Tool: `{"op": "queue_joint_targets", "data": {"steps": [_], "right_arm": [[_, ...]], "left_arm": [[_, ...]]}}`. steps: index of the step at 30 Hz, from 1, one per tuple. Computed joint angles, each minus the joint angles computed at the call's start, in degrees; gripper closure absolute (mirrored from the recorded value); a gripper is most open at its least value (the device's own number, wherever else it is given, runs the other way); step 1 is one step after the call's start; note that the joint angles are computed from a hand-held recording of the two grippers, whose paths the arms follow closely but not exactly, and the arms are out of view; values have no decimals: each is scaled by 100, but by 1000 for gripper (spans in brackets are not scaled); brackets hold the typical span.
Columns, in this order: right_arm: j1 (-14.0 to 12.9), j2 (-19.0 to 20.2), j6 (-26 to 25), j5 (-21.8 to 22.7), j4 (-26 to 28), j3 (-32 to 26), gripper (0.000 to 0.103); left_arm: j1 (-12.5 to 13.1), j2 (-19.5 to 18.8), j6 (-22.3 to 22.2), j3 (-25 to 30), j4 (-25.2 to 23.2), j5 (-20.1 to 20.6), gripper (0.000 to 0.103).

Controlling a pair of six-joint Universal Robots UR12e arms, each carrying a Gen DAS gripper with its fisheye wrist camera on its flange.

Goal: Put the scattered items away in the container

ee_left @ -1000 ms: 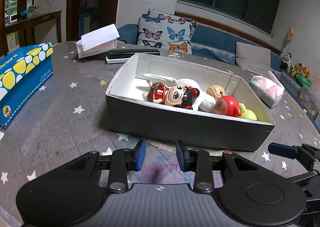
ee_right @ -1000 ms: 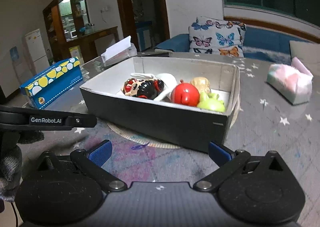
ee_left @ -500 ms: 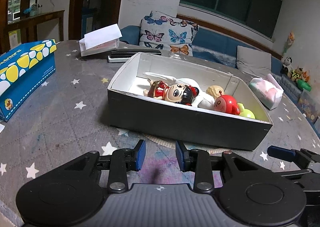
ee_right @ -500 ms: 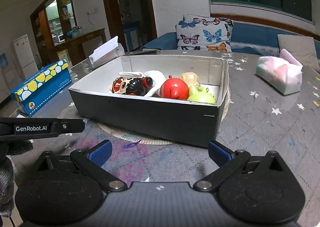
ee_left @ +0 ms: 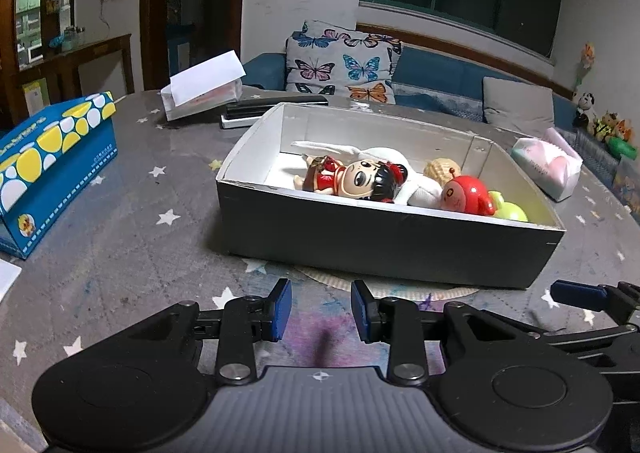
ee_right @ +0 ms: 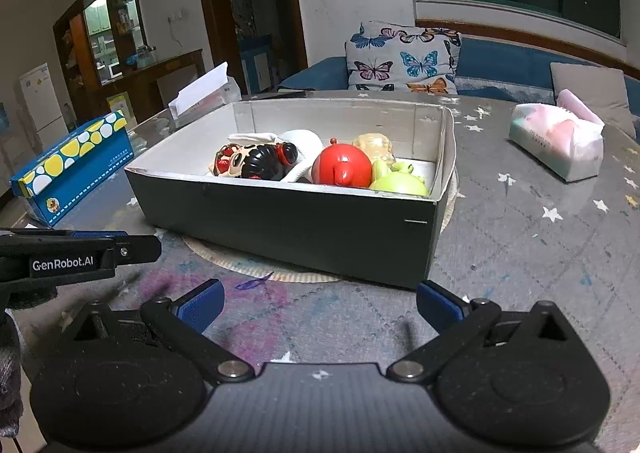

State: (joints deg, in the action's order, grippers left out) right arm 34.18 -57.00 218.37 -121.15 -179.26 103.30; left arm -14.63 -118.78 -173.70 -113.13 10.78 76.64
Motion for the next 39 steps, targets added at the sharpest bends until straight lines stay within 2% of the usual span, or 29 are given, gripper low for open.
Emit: {"op": "queue_joint_targets", "data": {"steps": [21,39], "right_arm": [[-70,49,23,141,93,-64,0],[-116,61,63,169,255,-112,0]], "left_arm": [[-115,-104,231,153,-58,339,68],[-179,-172,312,296,-250,403,68]]}}
